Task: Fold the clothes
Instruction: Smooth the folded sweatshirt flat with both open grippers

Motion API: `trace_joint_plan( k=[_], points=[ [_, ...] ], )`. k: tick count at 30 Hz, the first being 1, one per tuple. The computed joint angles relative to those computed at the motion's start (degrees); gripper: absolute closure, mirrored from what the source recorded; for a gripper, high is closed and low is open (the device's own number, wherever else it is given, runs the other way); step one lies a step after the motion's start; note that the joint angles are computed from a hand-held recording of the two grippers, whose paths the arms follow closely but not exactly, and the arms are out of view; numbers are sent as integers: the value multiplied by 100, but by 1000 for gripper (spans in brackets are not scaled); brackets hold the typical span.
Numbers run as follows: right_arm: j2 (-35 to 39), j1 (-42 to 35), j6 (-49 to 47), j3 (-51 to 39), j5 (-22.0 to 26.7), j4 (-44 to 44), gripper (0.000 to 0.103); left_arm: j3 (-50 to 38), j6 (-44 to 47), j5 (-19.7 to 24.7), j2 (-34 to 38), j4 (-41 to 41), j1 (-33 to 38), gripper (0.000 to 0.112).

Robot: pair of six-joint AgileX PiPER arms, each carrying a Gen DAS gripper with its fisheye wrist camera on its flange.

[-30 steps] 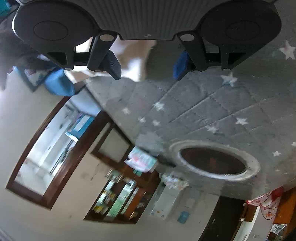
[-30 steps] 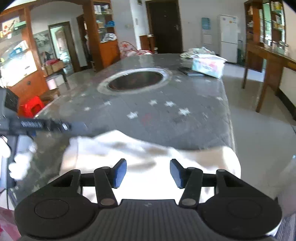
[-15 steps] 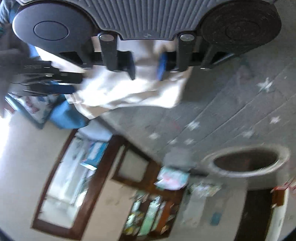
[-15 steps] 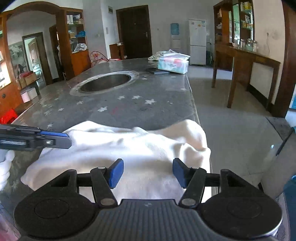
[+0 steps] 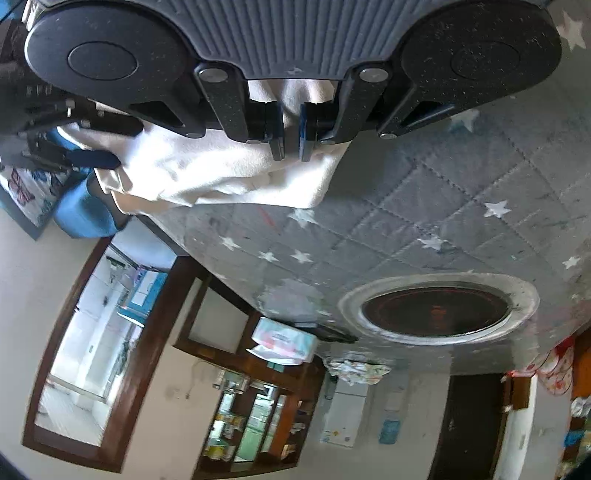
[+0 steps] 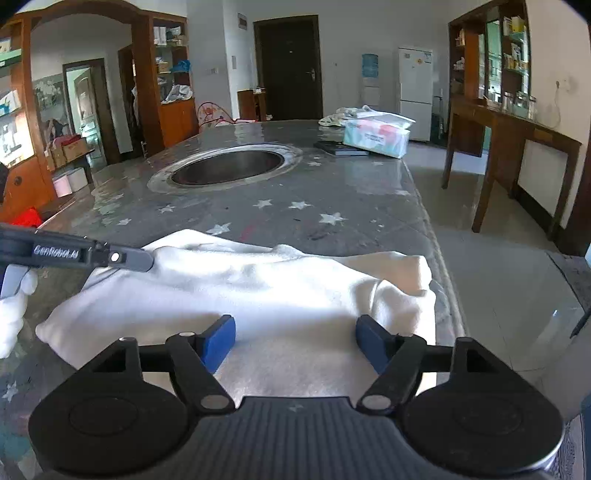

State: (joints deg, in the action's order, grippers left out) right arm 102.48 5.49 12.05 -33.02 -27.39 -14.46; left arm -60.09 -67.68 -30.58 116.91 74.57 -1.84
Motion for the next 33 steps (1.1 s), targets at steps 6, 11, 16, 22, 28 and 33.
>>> trace_joint_plan(
  k=[6, 11, 16, 22, 28, 33],
  points=[
    [107, 247, -224, -97, 2, 483, 13, 132, -278, -181, -188, 298, 168, 98],
    [103, 429, -614, -147, 148, 916, 7, 796, 326, -295, -723, 33, 248, 62],
    [256, 549, -824, -473, 420, 1258, 0, 927, 703, 211, -768, -175, -9, 62],
    [484, 497, -746, -911, 677, 1113, 0, 371, 451, 453, -400, -145, -131, 62],
    [813, 491, -1128, -1555, 1024, 1724, 0, -636, -323, 705, 171, 516, -263, 61],
    [1117, 403, -1281, -2068, 1206, 1908, 0, -1326, -1080, 829, 535, 1256, -339, 61]
  ],
)
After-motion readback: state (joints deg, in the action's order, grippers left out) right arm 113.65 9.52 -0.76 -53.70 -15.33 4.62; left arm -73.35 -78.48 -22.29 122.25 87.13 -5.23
